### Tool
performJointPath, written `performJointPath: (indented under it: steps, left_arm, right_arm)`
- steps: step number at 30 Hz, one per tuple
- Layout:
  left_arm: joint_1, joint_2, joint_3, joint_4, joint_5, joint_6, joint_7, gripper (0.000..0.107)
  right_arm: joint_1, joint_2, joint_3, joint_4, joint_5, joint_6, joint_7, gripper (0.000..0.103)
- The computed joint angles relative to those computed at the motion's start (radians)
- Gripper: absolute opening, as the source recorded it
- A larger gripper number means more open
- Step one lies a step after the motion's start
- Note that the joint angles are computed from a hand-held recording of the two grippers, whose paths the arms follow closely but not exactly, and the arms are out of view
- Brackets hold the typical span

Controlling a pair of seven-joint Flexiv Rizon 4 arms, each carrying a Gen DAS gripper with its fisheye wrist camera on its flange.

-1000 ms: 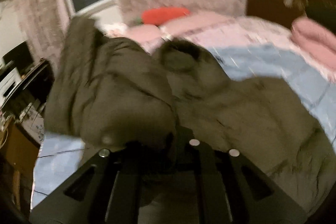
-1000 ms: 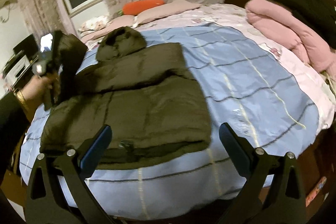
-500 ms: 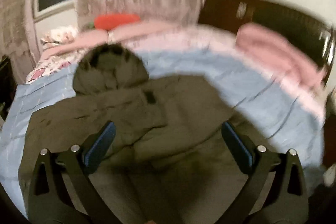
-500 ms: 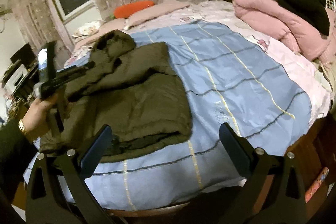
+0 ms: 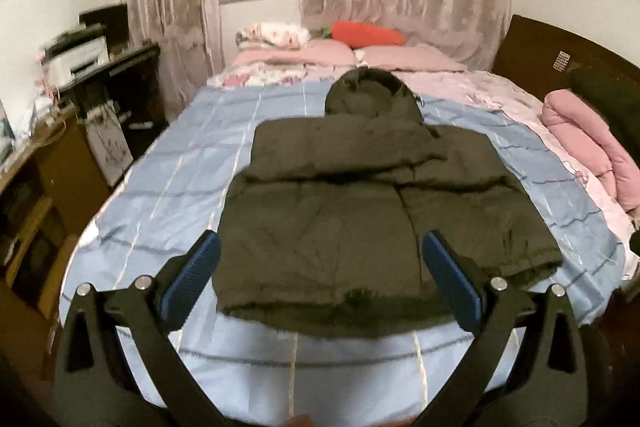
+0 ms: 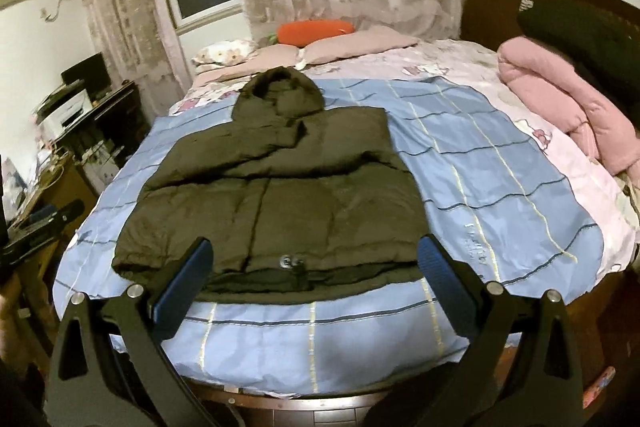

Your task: Fold large clothes

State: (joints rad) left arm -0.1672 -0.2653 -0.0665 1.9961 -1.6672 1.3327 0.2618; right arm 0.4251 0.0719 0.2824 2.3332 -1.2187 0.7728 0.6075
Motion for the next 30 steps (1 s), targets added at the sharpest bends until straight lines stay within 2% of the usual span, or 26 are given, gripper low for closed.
performJointPath:
  steps: [2, 3, 5, 6, 8, 10, 11, 14, 15, 17, 19, 21, 23, 24, 26, 27, 28, 30]
  left_arm:
    - [0.033, -0.002, -0.006, 0.004, 0.102, -0.016, -0.081, 0.101]
    - [0.079, 0.004, -0.048, 0.009, 0.149, -0.014, -0.114, 0.101]
    - [0.213, 0.018, -0.183, 0.021, 0.261, -0.017, -0.183, 0.101]
    - [0.257, 0.021, -0.222, 0.016, 0.324, -0.036, -0.229, 0.101]
    - [0.282, 0.014, -0.240, -0.013, 0.397, -0.086, -0.283, 0.101]
    - [0.337, -0.003, -0.302, -0.044, 0.473, -0.098, -0.347, 0.101]
    - [0.338, -0.023, -0.316, -0.076, 0.500, -0.089, -0.365, 0.101]
    - [0.259, -0.101, -0.269, -0.191, 0.607, -0.040, -0.424, 0.101]
    - [0.253, -0.117, -0.271, -0.213, 0.626, -0.033, -0.429, 0.101]
    - [0.266, -0.170, -0.305, -0.280, 0.740, 0.000, -0.499, 0.101]
    - [0.230, -0.212, -0.263, -0.356, 0.811, -0.034, -0.574, 0.101]
    - [0.157, -0.276, -0.174, -0.473, 0.886, -0.095, -0.663, 0.101]
    - [0.052, -0.347, -0.048, -0.595, 0.875, -0.138, -0.697, 0.101]
    - [-0.009, -0.377, 0.034, -0.646, 0.831, -0.169, -0.690, 0.101]
    - [-0.079, -0.468, 0.154, -0.801, 0.845, -0.261, -0.760, 0.101]
    - [-0.095, -0.519, 0.185, -0.882, 0.863, -0.286, -0.794, 0.101]
    - [-0.092, -0.568, 0.184, -0.963, 0.916, -0.295, -0.839, 0.101]
    - [-0.035, -0.654, 0.093, -1.126, 1.102, -0.335, -0.955, 0.101]
  right_arm:
    - [0.011, -0.018, 0.005, -0.027, 0.011, -0.018, -0.027, 0.102]
    - [0.016, -0.025, 0.005, -0.037, 0.017, -0.029, -0.043, 0.102]
    - [0.025, -0.041, 0.002, -0.066, 0.040, -0.055, -0.094, 0.102]
    - [0.025, -0.046, -0.004, -0.075, 0.045, -0.055, -0.111, 0.102]
    - [0.014, -0.053, -0.024, -0.099, 0.041, -0.035, -0.151, 0.102]
    - [0.003, -0.064, -0.039, -0.126, 0.035, -0.032, -0.191, 0.102]
    - [-0.004, -0.072, -0.049, -0.144, 0.022, -0.034, -0.210, 0.102]
    - [-0.028, -0.096, -0.075, -0.186, -0.006, -0.030, -0.262, 0.102]
    - [-0.040, -0.110, -0.089, -0.204, -0.007, -0.011, -0.287, 0.102]
    - [-0.062, -0.140, -0.113, -0.237, -0.004, 0.027, -0.317, 0.102]
    - [-0.077, -0.166, -0.131, -0.266, 0.000, 0.055, -0.345, 0.102]
    - [-0.092, -0.202, -0.154, -0.306, 0.004, 0.079, -0.385, 0.102]
    - [-0.110, -0.250, -0.181, -0.357, 0.026, 0.124, -0.443, 0.102]
    - [-0.120, -0.273, -0.194, -0.382, 0.046, 0.151, -0.476, 0.102]
    - [-0.134, -0.323, -0.219, -0.441, 0.095, 0.188, -0.544, 0.102]
    - [-0.137, -0.345, -0.231, -0.466, 0.118, 0.200, -0.576, 0.102]
    - [-0.146, -0.377, -0.242, -0.506, 0.160, 0.216, -0.629, 0.102]
    - [-0.164, -0.441, -0.261, -0.585, 0.253, 0.259, -0.730, 0.102]
